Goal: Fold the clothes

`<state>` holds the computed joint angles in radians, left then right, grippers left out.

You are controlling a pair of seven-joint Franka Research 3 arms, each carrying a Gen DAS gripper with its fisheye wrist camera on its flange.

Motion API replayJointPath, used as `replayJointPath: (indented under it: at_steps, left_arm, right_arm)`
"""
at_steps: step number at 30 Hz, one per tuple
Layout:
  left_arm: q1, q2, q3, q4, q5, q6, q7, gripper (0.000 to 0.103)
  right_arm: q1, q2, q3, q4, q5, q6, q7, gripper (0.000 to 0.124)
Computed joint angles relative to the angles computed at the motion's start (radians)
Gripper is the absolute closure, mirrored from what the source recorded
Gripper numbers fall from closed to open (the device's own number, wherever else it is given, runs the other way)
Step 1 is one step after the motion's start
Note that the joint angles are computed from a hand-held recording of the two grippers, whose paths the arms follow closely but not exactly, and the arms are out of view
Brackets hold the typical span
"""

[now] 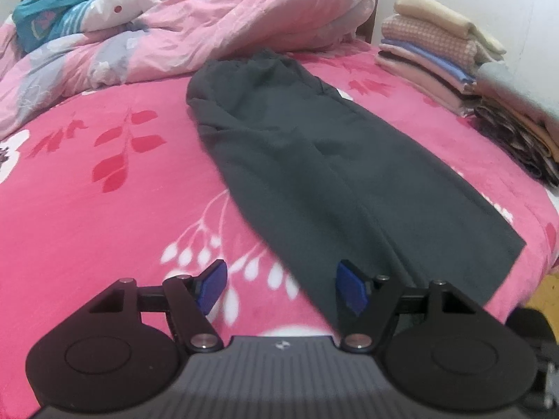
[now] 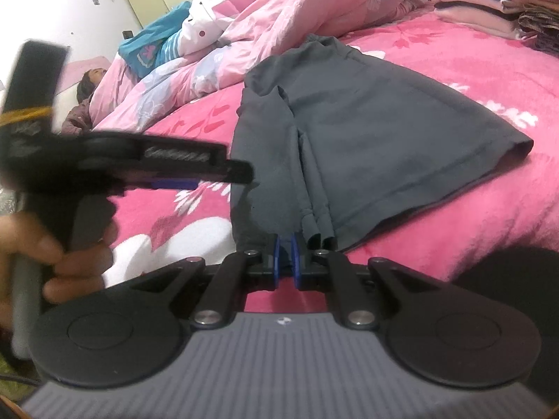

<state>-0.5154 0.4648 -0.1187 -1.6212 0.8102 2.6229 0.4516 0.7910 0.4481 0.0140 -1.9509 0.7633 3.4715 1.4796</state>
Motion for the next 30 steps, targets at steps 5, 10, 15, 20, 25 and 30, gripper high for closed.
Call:
replayJointPath:
  at_steps: [5, 10, 15, 20, 25, 30]
  left_arm:
    - [0.008, -0.029, -0.022, -0.050, -0.025, -0.022, 0.030, 0.032]
    - [-0.009, -0.032, -0.023, -0.046, -0.015, -0.069, 0.018, 0.032]
    - [0.008, -0.092, -0.039, -0.124, -0.025, -0.041, -0.005, 0.032]
    - [0.064, -0.174, -0.044, -0.290, -0.009, 0.192, -0.058, 0.032]
    - [0.121, -0.188, -0.069, -0.364, -0.115, 0.352, -0.038, 0.032]
    - [0.232, -0.153, -0.184, -0.381, -0.346, 0.475, 0.145, 0.032]
  right_arm:
    - [-0.103, -0.001, 0.099, -0.020, -0.083, 0.027, 0.071, 0.118]
    - [-0.168, 0.002, 0.155, -0.044, -0.171, 0.058, 0.140, 0.118]
    - [-0.263, 0.005, 0.230, -0.073, -0.298, 0.084, 0.245, 0.118]
    - [-0.339, 0.005, 0.281, -0.090, -0.413, 0.087, 0.352, 0.118]
    - [-0.562, 0.031, 0.453, -0.118, -0.655, 0.103, 0.580, 0.118]
    - [-0.633, 0.039, 0.495, -0.122, -0.773, 0.091, 0.713, 0.118]
